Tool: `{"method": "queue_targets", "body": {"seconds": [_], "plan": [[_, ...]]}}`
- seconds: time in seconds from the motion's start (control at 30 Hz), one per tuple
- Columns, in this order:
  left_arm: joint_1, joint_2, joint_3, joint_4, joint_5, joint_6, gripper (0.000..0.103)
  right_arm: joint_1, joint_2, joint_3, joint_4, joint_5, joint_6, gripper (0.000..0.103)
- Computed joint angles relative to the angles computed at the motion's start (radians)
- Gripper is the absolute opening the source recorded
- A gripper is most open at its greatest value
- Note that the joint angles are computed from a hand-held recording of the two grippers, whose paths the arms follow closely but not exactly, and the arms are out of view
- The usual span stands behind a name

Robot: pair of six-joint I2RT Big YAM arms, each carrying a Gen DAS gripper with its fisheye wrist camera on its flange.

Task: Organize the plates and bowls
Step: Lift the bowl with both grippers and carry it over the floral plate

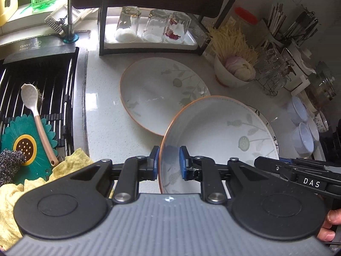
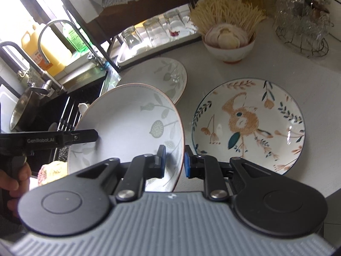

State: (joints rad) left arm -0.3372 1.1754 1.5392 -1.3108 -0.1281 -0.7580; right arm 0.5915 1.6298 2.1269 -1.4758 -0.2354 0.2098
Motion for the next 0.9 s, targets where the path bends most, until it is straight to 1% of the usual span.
{"method": "queue_targets", "body": {"seconds": [0.17, 0.27, 0.37, 0.5, 0.6, 0.7, 0.77, 0.9], "plan": [[-0.039, 0.071, 0.096, -0.019, -0.034, -0.015, 0.022, -0.05, 0.003, 0.025, 0.009, -0.024, -0.023, 0.02], [-0.057, 0.127, 0.153, -0.022, -0.04, -0.033, 0.022, -0.089, 0.018, 0.053, -0.012, -0.045, -0.043, 0.02], [-0.078, 0.182, 0.205, -0.016, -0.064, -0.041, 0.022, -0.125, 0.036, 0.076, -0.03, -0.059, -0.079, 0.02], [-0.087, 0.248, 0.257, -0.006, -0.043, -0.052, 0.022, -0.169, 0.057, 0.095, -0.037, -0.069, -0.116, 0.02], [-0.098, 0.292, 0.291, -0.001, -0.045, -0.051, 0.022, -0.195, 0.071, 0.105, -0.043, -0.074, -0.141, 0.02], [-0.101, 0.327, 0.311, 0.003, -0.029, -0.067, 0.022, -0.216, 0.082, 0.109, -0.041, -0.075, -0.16, 0.02], [-0.101, 0.353, 0.333, -0.01, -0.015, -0.083, 0.022, -0.228, 0.084, 0.1, -0.033, -0.078, -0.167, 0.02], [-0.105, 0.393, 0.367, -0.034, -0.011, -0.079, 0.022, -0.241, 0.09, 0.081, -0.033, -0.076, -0.163, 0.02]]}}
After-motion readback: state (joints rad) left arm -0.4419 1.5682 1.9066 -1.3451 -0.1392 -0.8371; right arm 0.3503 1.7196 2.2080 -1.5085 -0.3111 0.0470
